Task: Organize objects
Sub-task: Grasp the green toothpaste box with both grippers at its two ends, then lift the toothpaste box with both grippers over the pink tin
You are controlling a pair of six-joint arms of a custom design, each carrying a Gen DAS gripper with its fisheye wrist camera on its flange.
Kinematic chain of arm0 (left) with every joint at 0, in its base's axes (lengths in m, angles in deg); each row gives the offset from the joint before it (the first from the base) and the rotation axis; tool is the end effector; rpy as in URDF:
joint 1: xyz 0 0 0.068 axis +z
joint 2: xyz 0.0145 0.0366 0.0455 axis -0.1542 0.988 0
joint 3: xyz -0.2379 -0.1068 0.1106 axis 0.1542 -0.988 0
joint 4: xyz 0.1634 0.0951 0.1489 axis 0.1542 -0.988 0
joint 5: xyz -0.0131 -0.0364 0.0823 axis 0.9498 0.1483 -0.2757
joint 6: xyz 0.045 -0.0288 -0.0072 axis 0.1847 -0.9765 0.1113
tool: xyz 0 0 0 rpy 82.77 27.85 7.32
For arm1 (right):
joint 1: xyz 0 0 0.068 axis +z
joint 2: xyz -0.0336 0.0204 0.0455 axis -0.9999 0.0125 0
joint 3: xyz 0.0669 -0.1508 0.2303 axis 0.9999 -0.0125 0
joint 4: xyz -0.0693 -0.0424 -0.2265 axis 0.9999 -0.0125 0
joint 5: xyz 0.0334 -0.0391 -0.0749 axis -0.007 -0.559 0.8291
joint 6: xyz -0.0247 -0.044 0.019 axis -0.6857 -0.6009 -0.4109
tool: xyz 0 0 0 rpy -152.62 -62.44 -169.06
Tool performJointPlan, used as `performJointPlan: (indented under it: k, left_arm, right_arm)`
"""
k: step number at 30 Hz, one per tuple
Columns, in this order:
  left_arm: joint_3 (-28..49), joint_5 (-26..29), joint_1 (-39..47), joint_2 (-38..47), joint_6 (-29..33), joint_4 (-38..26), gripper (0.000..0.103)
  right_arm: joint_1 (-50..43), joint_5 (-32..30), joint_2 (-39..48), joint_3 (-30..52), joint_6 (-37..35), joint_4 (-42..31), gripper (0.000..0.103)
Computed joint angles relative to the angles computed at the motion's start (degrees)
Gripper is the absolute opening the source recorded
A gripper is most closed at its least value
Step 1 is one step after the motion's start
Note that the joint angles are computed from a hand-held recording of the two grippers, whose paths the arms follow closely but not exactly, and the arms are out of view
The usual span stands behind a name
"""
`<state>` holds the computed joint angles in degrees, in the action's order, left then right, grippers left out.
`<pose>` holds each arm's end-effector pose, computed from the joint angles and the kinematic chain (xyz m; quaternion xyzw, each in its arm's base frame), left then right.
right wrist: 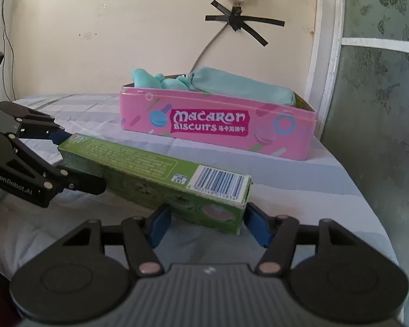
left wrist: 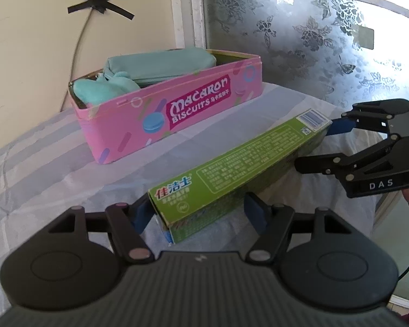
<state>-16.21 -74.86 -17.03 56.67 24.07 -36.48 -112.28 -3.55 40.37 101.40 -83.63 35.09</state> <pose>0.2541 -0.0418 0.1968 0.1896 0.8662 -0.0498 0.4597 0.2821 -0.0918 0.1632 -0.3011 0.8209 0.1271 0.4684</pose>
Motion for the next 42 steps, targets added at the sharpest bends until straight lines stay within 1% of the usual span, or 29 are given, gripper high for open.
performJointPlan:
  k: [11,18,24,30,35,42]
  left_arm:
    - [-1.22,-1.64,0.23,-5.01,-0.65,-1.73,0.072]
    - [-0.56,-2.23,0.05,-5.45,-1.19,-2.54,0.072]
    - [4.66,-2.95,0.69,-4.69,0.09,-4.00,0.072]
    - [12.11,-3.99,1.78,-2.07,0.67,-5.39,0.072]
    - [16.79,-4.91,2.19,0.03,1.94,-5.92,0.072]
    - [23.23,-6.22,2.47,6.06,2.08,-7.44,0.072]
  right_arm:
    - [0.81,-0.68,-3.60,-1.27,1.00,-0.41,0.060]
    - [1.35,0.22,-4.87,-1.95,2.14,0.91,0.060]
    - [3.26,-0.29,-4.95,0.10,7.40,6.26,0.060]
    - [8.71,2.21,-4.10,1.25,16.18,16.03,0.060]
    - [12.16,4.02,-1.99,3.11,20.21,21.39,0.060]
    - [14.45,5.90,2.71,9.29,21.67,21.34,0.060]
